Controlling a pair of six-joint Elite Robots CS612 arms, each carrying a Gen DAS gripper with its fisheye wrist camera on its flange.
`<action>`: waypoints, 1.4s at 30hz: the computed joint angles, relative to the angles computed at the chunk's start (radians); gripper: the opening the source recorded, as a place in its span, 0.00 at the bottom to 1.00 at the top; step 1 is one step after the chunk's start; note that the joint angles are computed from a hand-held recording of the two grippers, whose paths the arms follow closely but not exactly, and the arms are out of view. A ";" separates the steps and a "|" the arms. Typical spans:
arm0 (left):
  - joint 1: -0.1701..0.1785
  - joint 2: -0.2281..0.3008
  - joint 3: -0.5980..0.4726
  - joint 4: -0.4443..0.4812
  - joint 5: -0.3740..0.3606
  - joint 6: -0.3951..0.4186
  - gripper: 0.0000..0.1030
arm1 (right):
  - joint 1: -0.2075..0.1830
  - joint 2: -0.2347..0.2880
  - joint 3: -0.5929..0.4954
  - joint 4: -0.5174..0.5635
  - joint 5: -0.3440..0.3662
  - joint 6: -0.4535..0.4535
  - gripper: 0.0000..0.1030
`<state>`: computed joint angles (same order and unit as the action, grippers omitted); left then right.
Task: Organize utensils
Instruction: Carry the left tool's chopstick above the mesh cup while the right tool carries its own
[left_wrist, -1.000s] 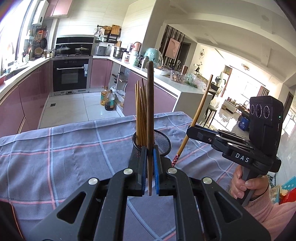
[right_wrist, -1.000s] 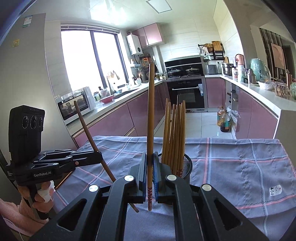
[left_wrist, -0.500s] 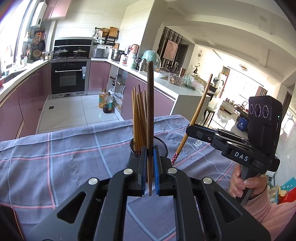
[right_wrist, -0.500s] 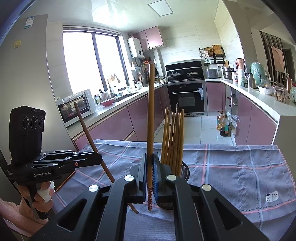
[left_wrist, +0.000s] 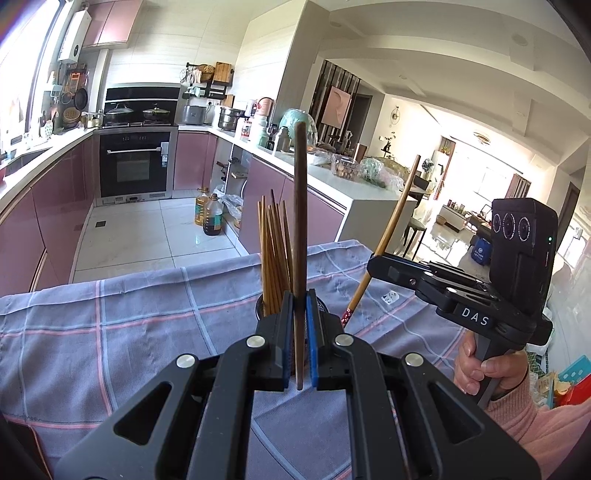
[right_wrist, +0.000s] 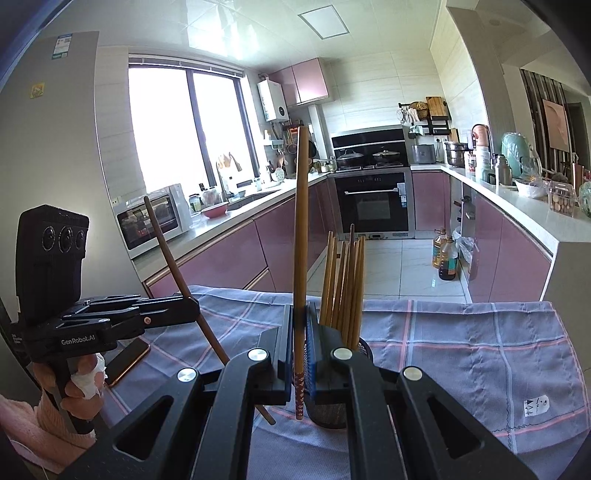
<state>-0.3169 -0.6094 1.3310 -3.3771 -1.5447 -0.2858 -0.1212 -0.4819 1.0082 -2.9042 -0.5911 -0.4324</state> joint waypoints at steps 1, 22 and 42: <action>0.000 0.000 -0.001 -0.002 -0.001 0.002 0.07 | -0.001 0.001 -0.002 0.001 0.002 -0.001 0.05; 0.000 -0.006 -0.022 -0.036 -0.002 0.032 0.07 | 0.005 0.016 -0.041 -0.024 0.003 0.014 0.05; -0.005 0.009 -0.073 0.003 0.026 0.028 0.07 | 0.011 0.028 -0.073 -0.006 -0.015 0.016 0.05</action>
